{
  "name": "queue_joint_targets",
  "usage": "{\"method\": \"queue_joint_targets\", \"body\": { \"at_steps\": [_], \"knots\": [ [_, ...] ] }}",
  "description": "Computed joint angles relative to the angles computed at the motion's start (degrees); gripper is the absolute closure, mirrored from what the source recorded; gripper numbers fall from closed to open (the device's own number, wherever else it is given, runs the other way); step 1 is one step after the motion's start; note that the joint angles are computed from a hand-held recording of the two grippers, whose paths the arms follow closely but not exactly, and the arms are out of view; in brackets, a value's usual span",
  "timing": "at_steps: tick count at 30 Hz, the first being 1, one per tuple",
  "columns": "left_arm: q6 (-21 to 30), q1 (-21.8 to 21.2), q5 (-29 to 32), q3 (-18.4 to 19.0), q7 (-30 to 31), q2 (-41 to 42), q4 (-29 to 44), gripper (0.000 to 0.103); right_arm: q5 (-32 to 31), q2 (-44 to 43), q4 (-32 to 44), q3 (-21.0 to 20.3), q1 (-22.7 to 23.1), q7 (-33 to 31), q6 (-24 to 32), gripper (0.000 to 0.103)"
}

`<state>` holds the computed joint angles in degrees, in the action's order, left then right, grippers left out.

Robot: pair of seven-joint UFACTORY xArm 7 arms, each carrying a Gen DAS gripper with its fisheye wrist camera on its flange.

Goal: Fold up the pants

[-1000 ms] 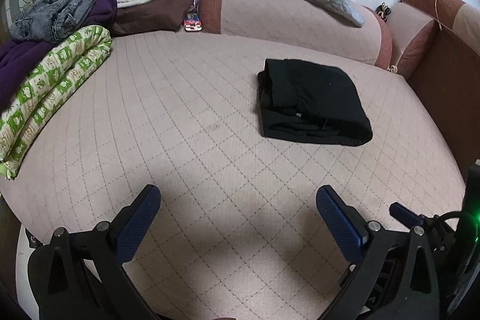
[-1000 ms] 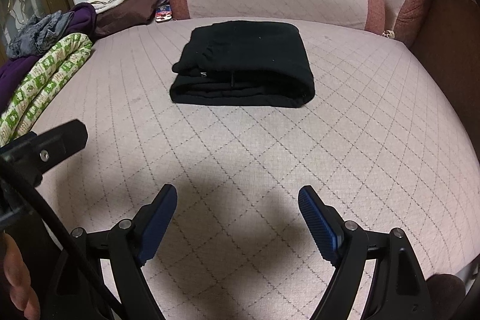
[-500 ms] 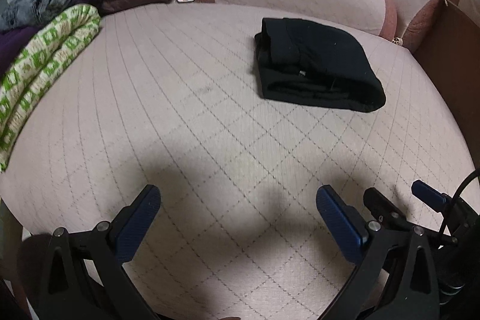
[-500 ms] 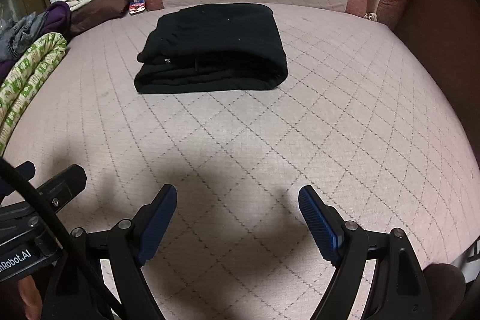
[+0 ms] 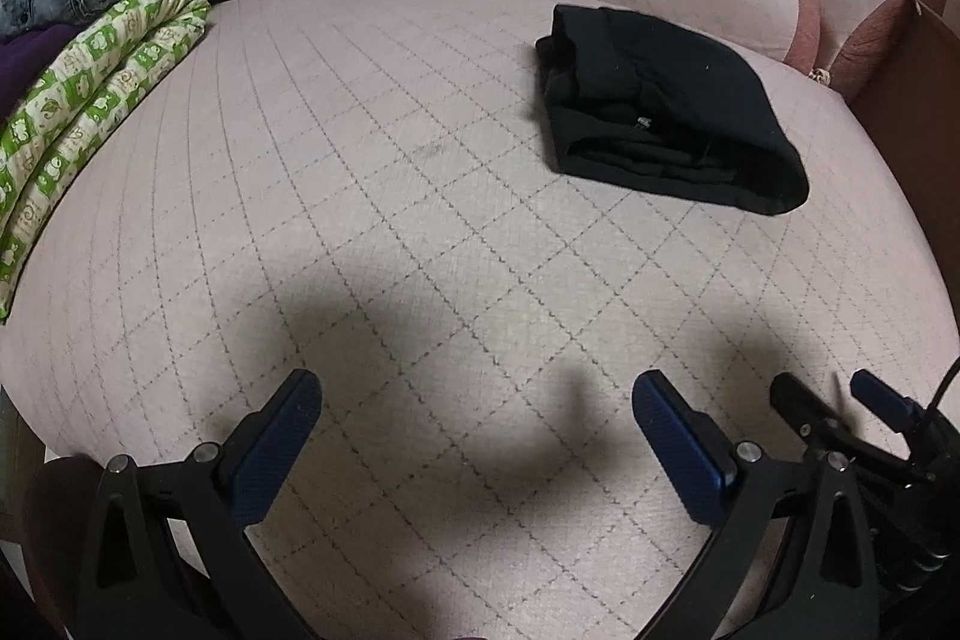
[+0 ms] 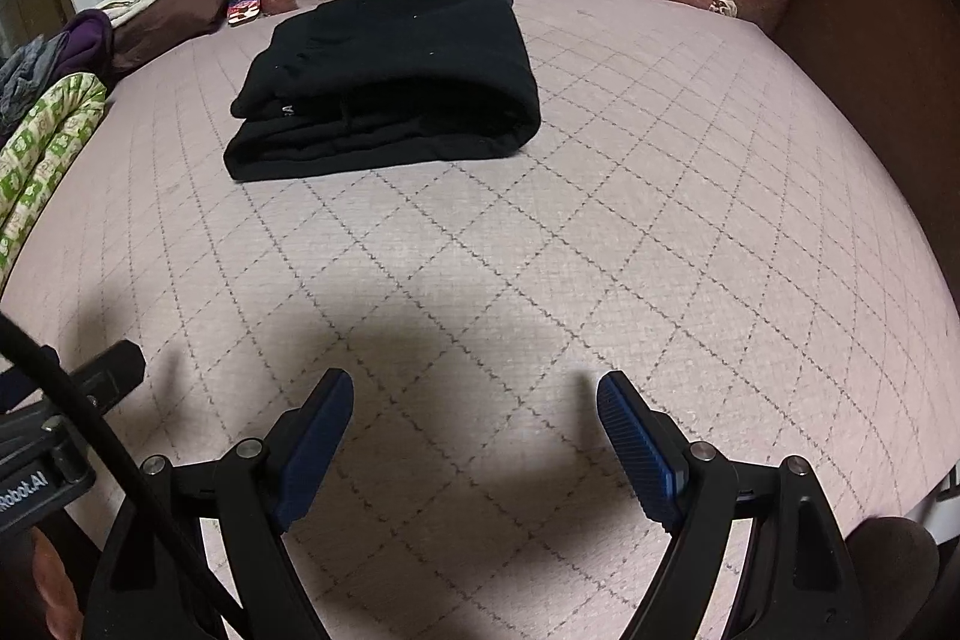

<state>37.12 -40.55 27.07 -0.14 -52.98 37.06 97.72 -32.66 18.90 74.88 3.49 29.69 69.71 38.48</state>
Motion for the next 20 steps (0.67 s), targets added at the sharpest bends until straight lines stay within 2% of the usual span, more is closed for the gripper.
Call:
{"method": "queue_joint_targets", "body": {
  "at_steps": [8, 14, 20],
  "knots": [
    [1.5, 1.28, -3.58, -1.67, 4.27, 2.84, 3.59, 0.0, -1.14, -0.15, 0.0, -0.38, 0.22, 1.19, 0.91, 0.016],
    [3.44, 1.42, -6.13, -1.41, 10.19, 7.23, 11.93, 0.0, -2.33, -1.23, -0.58, -0.57, -0.17, 2.83, 1.48, 0.015],
    [3.64, 0.29, -6.88, -0.86, 11.74, 7.46, 11.57, 0.0, -1.95, -1.06, -0.12, 0.16, -0.86, 2.13, 2.3, 0.013]
  ]
}}
